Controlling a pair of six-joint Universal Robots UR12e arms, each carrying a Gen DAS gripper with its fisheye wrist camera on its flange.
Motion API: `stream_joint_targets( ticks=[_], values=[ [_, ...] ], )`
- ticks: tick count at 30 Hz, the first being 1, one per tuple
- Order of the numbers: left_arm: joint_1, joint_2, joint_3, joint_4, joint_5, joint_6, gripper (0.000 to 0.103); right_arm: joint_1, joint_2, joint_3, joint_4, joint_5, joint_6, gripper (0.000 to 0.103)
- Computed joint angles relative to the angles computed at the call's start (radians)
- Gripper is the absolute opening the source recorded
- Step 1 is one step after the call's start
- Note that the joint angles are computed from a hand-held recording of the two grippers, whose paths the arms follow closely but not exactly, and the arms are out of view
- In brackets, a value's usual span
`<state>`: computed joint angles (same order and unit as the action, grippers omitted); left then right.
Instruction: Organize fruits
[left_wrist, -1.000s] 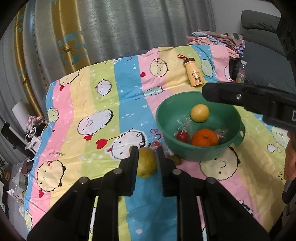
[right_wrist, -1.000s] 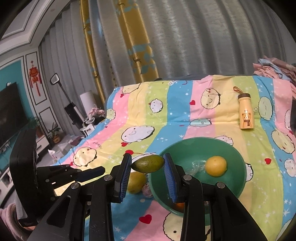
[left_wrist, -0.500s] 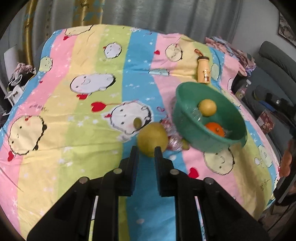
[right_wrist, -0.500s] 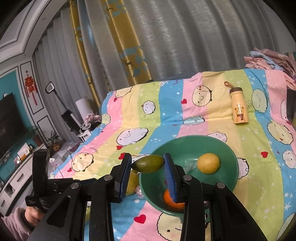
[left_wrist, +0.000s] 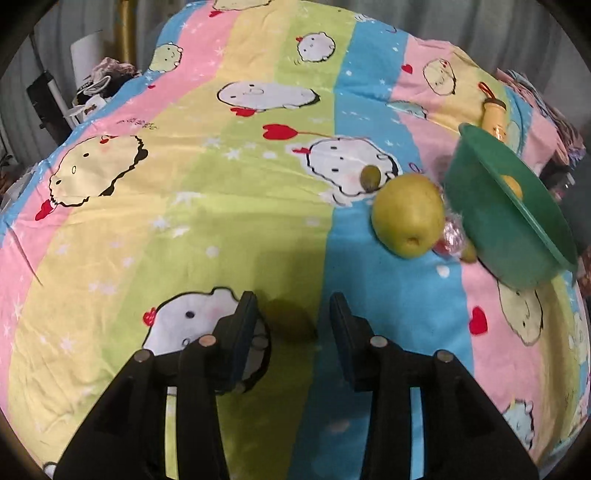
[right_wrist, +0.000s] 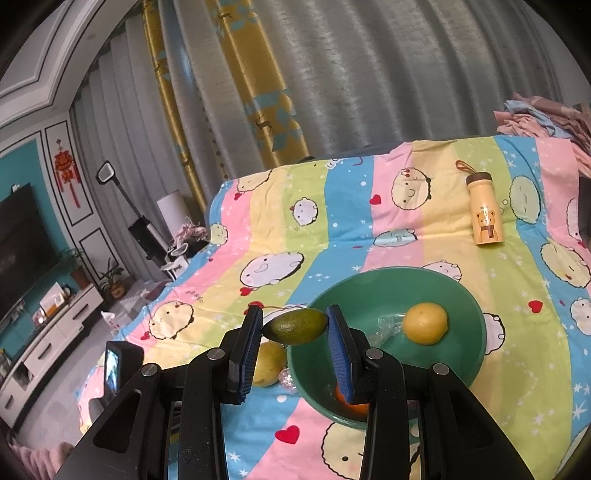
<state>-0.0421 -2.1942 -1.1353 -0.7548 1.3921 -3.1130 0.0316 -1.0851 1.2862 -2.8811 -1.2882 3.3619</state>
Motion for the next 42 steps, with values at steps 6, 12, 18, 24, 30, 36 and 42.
stream_joint_targets(
  ticks=[6,12,18,24,30,36,42],
  values=[
    [0.003,0.013,-0.033,0.040,0.001,0.014,0.027,-0.001,0.001,0.001,-0.008,0.003,0.006,0.037],
    [0.022,0.019,-0.042,0.048,-0.075,0.004,0.027,-0.003,0.001,0.002,-0.013,0.005,0.007,0.037],
    [0.024,0.040,-0.063,0.091,-0.122,0.058,0.027,-0.004,0.002,-0.001,-0.013,0.001,0.007,0.037],
    [0.018,0.047,-0.050,0.114,-0.172,0.091,0.027,-0.007,-0.002,0.007,-0.022,-0.005,0.016,0.037],
    [0.006,0.043,-0.016,0.128,-0.216,0.122,0.027,-0.014,-0.008,0.017,-0.034,-0.017,0.042,0.037],
    [-0.016,0.025,0.037,0.121,-0.246,0.164,0.027,-0.020,-0.011,0.023,-0.039,-0.024,0.055,0.037],
    [-0.043,-0.002,0.101,0.086,-0.262,0.198,0.027,-0.027,-0.012,0.028,-0.037,-0.038,0.069,0.037]
  ],
)
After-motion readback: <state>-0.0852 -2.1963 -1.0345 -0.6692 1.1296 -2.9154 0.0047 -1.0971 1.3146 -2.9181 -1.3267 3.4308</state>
